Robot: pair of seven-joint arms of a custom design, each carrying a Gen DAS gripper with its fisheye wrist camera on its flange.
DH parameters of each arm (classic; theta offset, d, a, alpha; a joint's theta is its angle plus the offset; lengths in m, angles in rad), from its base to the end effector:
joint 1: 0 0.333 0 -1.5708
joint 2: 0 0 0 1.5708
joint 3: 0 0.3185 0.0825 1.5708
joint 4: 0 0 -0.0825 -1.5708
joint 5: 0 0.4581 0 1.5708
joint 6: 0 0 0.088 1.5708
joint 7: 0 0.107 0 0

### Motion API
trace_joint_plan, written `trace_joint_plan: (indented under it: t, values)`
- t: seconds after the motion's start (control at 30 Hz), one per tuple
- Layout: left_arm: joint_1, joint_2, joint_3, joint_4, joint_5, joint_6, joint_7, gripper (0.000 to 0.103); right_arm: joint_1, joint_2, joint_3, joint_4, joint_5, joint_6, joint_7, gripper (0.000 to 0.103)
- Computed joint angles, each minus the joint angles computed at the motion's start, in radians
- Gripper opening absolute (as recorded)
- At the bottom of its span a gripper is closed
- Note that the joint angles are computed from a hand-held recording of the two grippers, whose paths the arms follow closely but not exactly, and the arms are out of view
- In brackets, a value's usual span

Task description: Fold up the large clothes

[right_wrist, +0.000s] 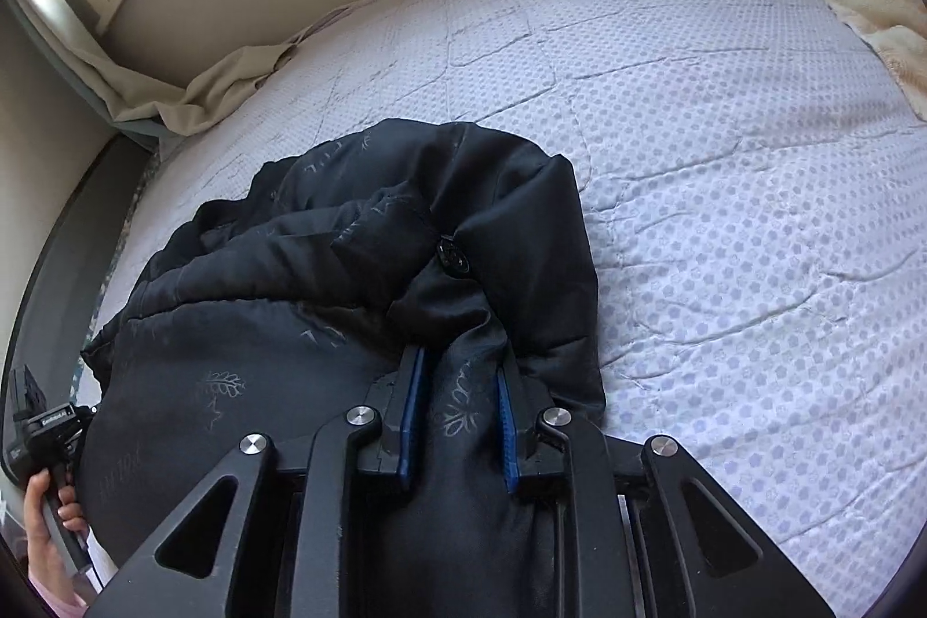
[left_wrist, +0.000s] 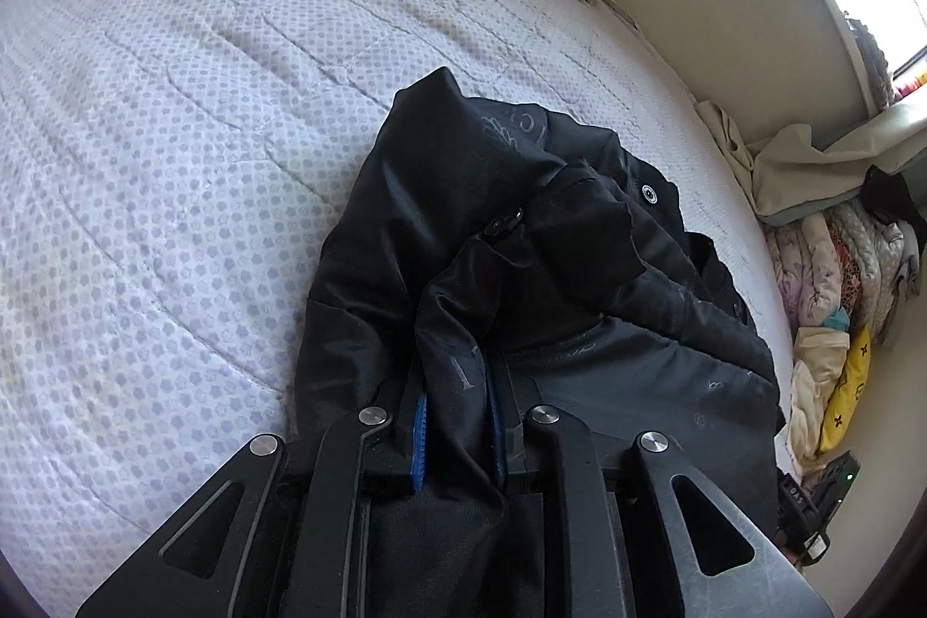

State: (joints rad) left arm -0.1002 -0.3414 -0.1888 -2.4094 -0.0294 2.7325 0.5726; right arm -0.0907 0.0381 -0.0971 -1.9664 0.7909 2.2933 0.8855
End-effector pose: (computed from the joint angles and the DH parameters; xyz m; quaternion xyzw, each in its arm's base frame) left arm 0.5258 -0.1588 0.4815 -0.8619 0.3898 -0.3173 0.0671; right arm 0.6539 -0.1078 0.4590 -0.6779 0.6478 -0.0155 0.3472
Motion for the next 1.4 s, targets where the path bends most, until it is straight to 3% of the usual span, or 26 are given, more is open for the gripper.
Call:
trace_joint_plan:
  t: [0.07,0.13,0.17,0.23,0.27,0.33,0.4,0.53,0.6,0.67,0.77,0.8,0.87,1.0,1.13,1.27,1.4]
  values:
    - [-0.001,-0.004,-0.001,0.006,-0.019,0.002,-0.030,0.023,-0.002,0.003,-0.002,0.012,-0.011,-0.019,0.024,0.016]
    - [-0.012,-0.027,0.011,0.001,-0.049,-0.005,-0.035,0.025,-0.015,0.014,-0.010,0.047,0.013,-0.090,0.068,0.027]
    - [-0.007,-0.040,0.008,0.001,-0.047,-0.014,-0.045,0.031,-0.023,0.016,-0.014,0.062,0.030,-0.127,0.089,0.032]
    - [0.025,-0.072,-0.020,0.005,0.001,-0.055,-0.095,0.048,-0.037,0.010,-0.019,0.076,0.059,-0.173,0.120,0.062]
    - [0.069,-0.100,-0.063,0.015,0.077,-0.103,-0.156,0.056,-0.039,-0.005,-0.020,0.070,0.053,-0.164,0.138,0.064]
    - [0.121,-0.138,-0.119,0.035,0.202,-0.168,-0.236,0.060,-0.036,-0.036,-0.022,0.058,0.006,-0.127,0.158,0.065]
    - [0.133,-0.165,-0.138,0.043,0.287,-0.192,-0.268,0.061,-0.026,-0.081,-0.020,0.022,-0.042,-0.043,0.161,0.065]
    - [0.092,-0.135,-0.161,0.093,0.405,-0.154,-0.208,0.072,0.032,-0.235,-0.020,-0.113,-0.077,0.186,0.015,0.064]
    - [0.049,-0.074,-0.162,0.137,0.424,-0.138,-0.137,0.081,0.078,-0.300,-0.034,-0.163,-0.054,0.216,-0.081,0.058]
    - [-0.001,-0.002,-0.159,0.187,0.424,-0.157,-0.049,0.082,0.125,-0.356,-0.047,-0.208,-0.049,0.217,-0.153,0.052]
    - [-0.048,0.107,-0.169,0.270,0.461,-0.258,0.029,0.082,0.172,-0.398,-0.041,-0.261,-0.099,0.201,-0.184,0.052]
    - [-0.057,0.145,-0.174,0.302,0.495,-0.320,0.029,0.082,0.175,-0.399,-0.030,-0.275,-0.135,0.214,-0.165,0.052]
    - [-0.080,0.186,-0.159,0.321,0.508,-0.372,0.029,0.084,0.173,-0.379,0.002,-0.296,-0.226,0.274,-0.103,0.052]
    - [-0.105,0.186,-0.109,0.283,0.499,-0.333,-0.003,0.084,0.176,-0.333,0.020,-0.325,-0.376,0.368,-0.033,0.052]
    - [-0.110,0.189,-0.093,0.261,0.509,-0.310,-0.014,0.086,0.206,-0.293,-0.026,-0.307,-0.320,0.319,-0.028,0.052]
    - [-0.113,0.201,-0.093,0.259,0.531,-0.306,-0.038,0.086,0.210,-0.301,-0.016,-0.353,-0.330,0.399,-0.074,0.052]
    - [-0.115,0.206,-0.080,0.245,0.511,-0.261,-0.044,0.087,0.224,-0.292,-0.027,-0.361,-0.317,0.419,-0.091,0.052]
